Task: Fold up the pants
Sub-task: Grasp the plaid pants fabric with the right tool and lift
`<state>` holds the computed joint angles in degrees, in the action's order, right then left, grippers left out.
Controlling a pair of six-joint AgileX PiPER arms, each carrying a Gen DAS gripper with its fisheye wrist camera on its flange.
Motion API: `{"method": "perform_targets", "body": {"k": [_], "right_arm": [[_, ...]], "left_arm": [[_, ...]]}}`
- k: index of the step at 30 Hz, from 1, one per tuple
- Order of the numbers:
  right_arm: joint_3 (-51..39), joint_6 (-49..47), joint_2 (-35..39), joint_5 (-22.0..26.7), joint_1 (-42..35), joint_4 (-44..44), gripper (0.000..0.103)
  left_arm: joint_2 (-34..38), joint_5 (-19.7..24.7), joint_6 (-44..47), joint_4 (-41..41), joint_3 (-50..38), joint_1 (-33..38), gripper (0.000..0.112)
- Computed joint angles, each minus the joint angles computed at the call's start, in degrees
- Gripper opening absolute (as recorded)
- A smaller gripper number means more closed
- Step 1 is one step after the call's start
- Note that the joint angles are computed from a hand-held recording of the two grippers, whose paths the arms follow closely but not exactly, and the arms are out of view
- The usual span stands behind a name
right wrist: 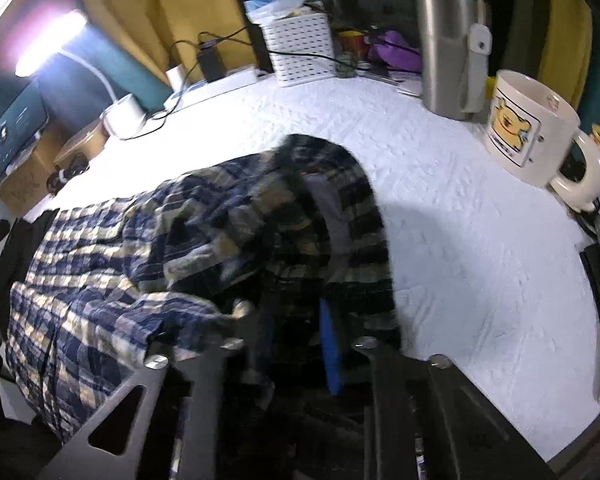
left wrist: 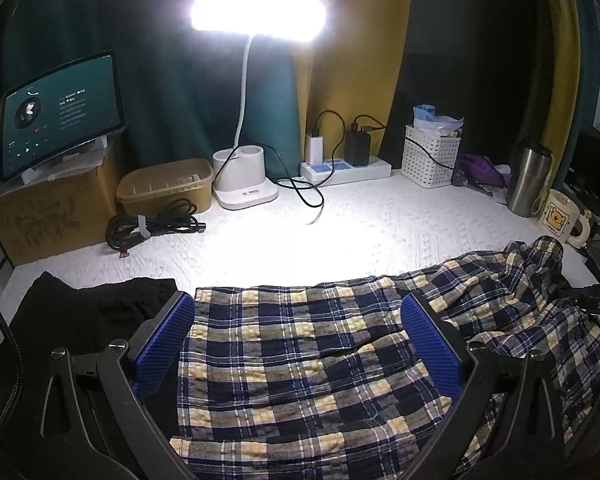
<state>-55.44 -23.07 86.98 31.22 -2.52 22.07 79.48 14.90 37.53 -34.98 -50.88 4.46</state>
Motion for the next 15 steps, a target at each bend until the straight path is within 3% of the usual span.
{"method": "perform_targets", "body": {"k": [6,9,13,15], "right_arm": [[1.19,3.84,0.67,-0.19,-0.10,-2.21,0.020],[1.40,1.68,0.57,1.08,-1.95,0.98,0.020],[2.87,-1.20,0.14,-1.65,-0.37,1.84,0.020],[3.62,-0.58,-0.58,-2.88,-0.28,1.24,0.009]], "left_arm": [[-0.41,0.07,-1.44,1.88,0.24,0.02,0.102],[-1.24,0.27,-2.00,2.77,0.49,-0.11,0.102],[-1.99,0.73,-1.83,3.17,0.55,-0.20,0.102],[-2.71,0.59,-2.79,4.23,0.73,-0.52,0.102]]}}
